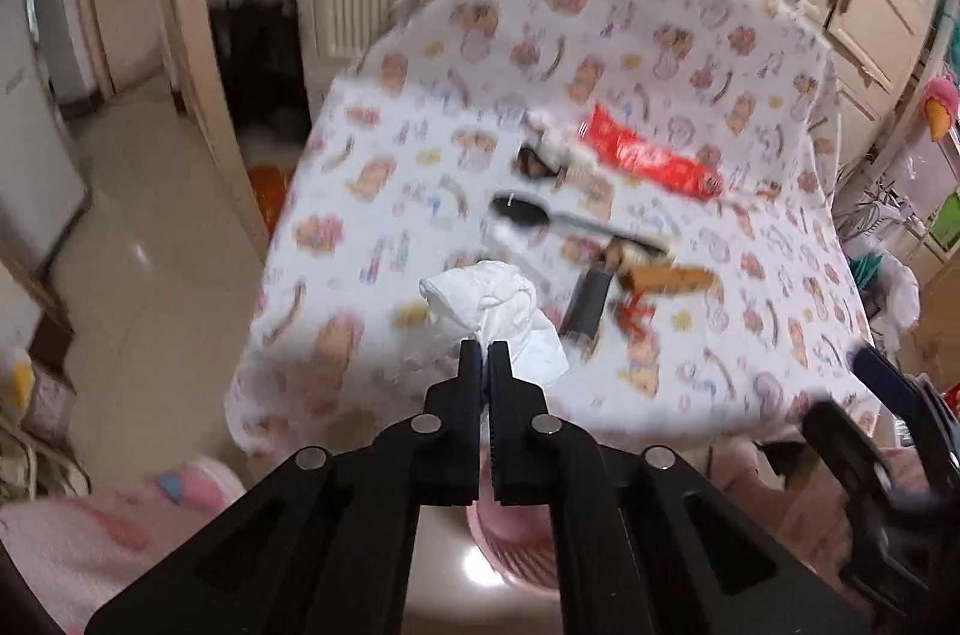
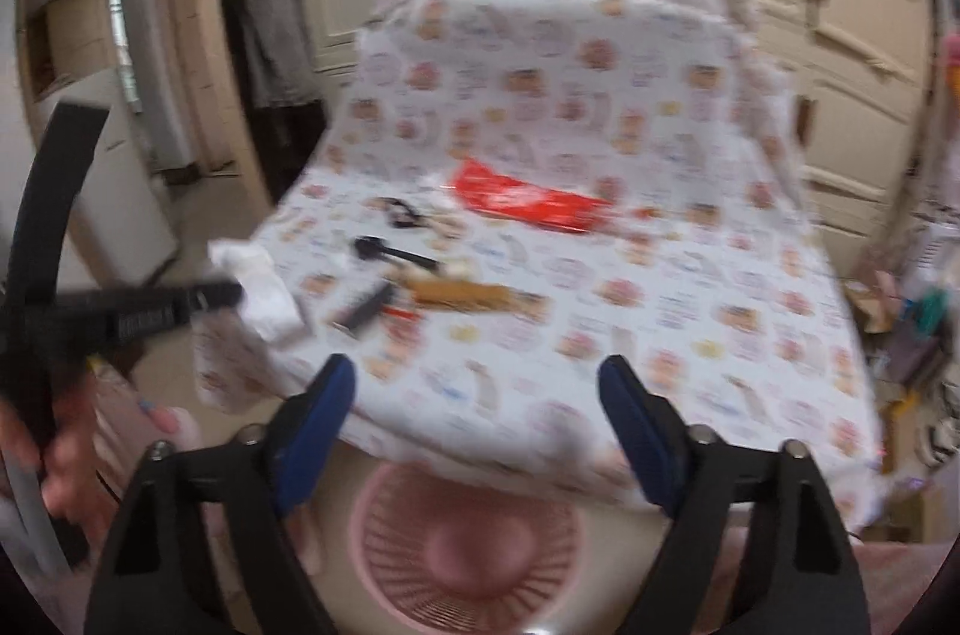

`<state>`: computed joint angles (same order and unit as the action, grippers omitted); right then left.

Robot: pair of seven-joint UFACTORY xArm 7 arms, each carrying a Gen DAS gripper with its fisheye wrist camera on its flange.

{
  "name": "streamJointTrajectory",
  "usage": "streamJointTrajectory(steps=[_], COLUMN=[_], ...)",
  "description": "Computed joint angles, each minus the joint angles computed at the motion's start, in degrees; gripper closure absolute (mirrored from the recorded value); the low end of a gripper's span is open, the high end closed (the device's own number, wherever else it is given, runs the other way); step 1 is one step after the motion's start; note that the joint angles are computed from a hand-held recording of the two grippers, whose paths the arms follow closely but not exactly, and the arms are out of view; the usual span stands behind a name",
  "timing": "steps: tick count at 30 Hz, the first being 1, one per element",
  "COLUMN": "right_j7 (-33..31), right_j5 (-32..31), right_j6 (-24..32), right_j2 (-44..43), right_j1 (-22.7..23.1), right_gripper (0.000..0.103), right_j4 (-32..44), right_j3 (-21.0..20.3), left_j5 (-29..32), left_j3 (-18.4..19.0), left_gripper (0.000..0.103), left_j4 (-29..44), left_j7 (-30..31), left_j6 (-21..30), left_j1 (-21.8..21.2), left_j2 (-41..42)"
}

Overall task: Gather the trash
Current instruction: 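Reach the left tool to the white tissue and close on it while the right tool reaches the red-and-white item, then lift the white tissue with the left tool while the right tool lifts the small red-and-white item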

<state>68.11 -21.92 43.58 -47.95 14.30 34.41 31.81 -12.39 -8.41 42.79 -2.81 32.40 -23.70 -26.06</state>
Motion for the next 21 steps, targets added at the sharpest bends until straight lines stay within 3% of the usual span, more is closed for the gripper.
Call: streamJointTrajectory(steps=[2, 5, 8, 13, 15, 17, 21], right_j7=[0.8, 2.9, 5.4, 8.6, 9.9, 10.2, 11.8], right_j5=[-1.2, -1.7, -4.1, -7.4, -9.6, -10.7, -12.4], right_j6=[-3.7, -9.3, -11.8, -14.0, -12.9, -11.6, -9.5], right_j2=[5.0, 10.9, 15.3, 18.3, 19.8, 21.1, 21.1], right_j1=[-2.7, -4.3, -6.2, -6.2, -6.9, -6.3, -4.5], right_gripper=[0.049, 0.064, 0.07, 0.071, 0.076, 0.087, 0.091], right_j4=[1.3, 1.7, 2.2, 2.2, 3.5, 4.5, 5.1], right_j3=[0.4, -0.7, -0.1, -1.4, -1.0, -1.8, -3.0], left_j5=[-2.7, -1.2, -1.3, 0.3, -0.3, 0.4, -0.8], left_j3=[1.7, 0.6, 1.1, 0.4, 0.7, 0.2, 0.7], left_gripper=[0.102, 0.102, 0.102, 0.102, 0.102, 0.102, 0.102], left_j4=[-0.1, -0.4, -0.5, 0.0, 0.2, 0.0, -0.1], left_j7=[0.5, -1.3, -1.0, -1.5, -0.8, -1.1, -0.4], left_j6=[1.2, 0.8, 0.9, 1.1, 0.8, 0.5, 0.1], left_j1=[-0.7, 1.2, 1.1, 1.5, 1.1, 1.4, 0.6], left_j2=[0.4, 0.7, 0.8, 1.6, 1.9, 1.9, 1.7])
